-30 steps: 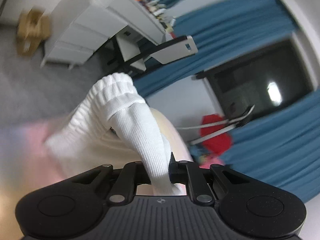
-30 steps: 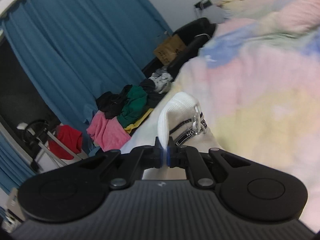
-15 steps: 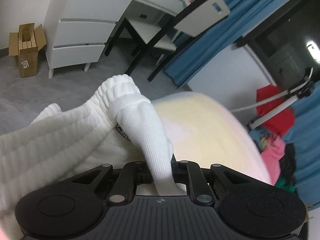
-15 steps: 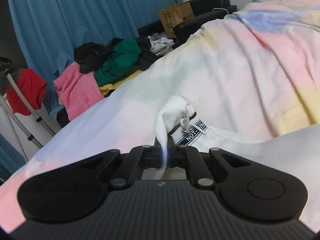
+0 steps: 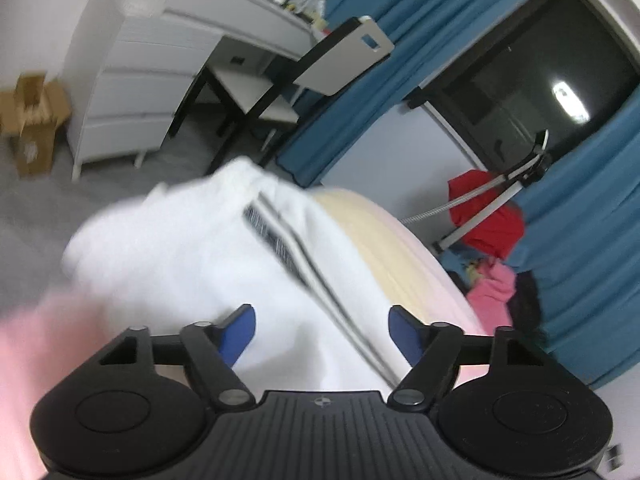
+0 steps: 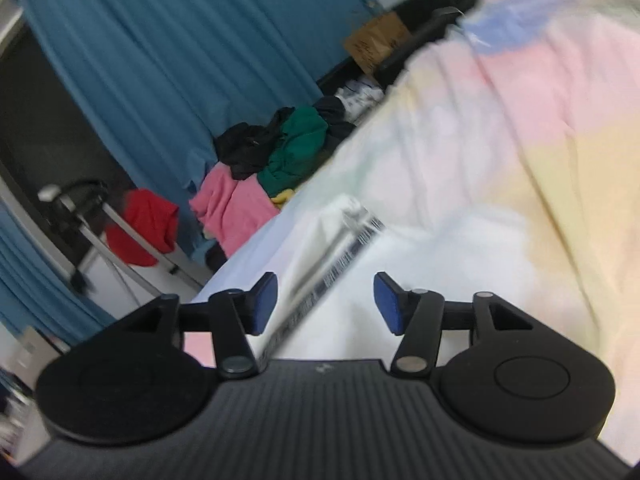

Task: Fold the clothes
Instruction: 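Lift the cuff with the left gripper, fold it over the pants, release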

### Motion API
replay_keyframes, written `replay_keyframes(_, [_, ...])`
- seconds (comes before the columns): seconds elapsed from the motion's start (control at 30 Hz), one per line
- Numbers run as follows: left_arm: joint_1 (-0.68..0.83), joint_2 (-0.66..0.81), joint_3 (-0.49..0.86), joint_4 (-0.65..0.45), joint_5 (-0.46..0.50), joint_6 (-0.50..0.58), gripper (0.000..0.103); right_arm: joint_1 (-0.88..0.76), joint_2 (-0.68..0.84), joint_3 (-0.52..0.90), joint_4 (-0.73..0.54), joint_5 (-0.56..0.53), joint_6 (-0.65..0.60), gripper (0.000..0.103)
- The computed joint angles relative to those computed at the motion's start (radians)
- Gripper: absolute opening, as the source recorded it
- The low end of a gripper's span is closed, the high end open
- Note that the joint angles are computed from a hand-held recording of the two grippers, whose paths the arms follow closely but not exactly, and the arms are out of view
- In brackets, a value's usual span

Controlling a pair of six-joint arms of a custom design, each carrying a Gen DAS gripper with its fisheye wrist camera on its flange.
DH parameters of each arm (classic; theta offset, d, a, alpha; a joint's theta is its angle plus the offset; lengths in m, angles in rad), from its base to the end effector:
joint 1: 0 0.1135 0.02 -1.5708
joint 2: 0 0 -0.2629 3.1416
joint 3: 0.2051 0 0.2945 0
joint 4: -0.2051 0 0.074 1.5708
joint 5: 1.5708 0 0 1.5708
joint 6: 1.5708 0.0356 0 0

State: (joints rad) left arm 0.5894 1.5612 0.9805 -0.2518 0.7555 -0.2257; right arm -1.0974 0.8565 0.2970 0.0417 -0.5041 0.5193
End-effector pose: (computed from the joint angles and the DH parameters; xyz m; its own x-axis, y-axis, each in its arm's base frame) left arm 0.3117 0.1791 0.1945 -0.5945 -0.5935 -0.5425 -0.1581 0.7478 -0.6449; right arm 0.1135 -0.1838 0.1579 0.0959 0.7660 -0.6357 0.6224 0.4522 0.6388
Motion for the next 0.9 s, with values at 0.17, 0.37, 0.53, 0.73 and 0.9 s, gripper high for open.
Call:
replay_keyframes(0.17, [0.093,-0.078,-0.116,-0.143,0.065,0.008,0.08,-0.283,-0.093,-0.037,-0.272,-0.284,-0.063,0.058])
replay_keyframes(0.37, [0.112,0.03,-0.15,-0.077,0.125,-0.076,0.078,-0.368,0.265,0.082,-0.455,-0.451,-0.315,0.058])
replay_keyframes(0.53, [0.053,0.112,-0.182,0.229,0.13,-0.22,0.065,-0.261,0.398,0.07,-0.215,-0.44,-0.21,0.058])
replay_keyframes(0.73, [0.017,0.245,-0.17,0.517,0.084,-0.393,0.034,-0.164,0.496,0.021,0.228,-0.333,0.014,0.053])
replay_keyframes(0.9, [0.013,0.262,-0.196,0.632,0.077,-0.477,0.016,-0.122,0.538,-0.034,0.537,-0.185,0.191,0.019])
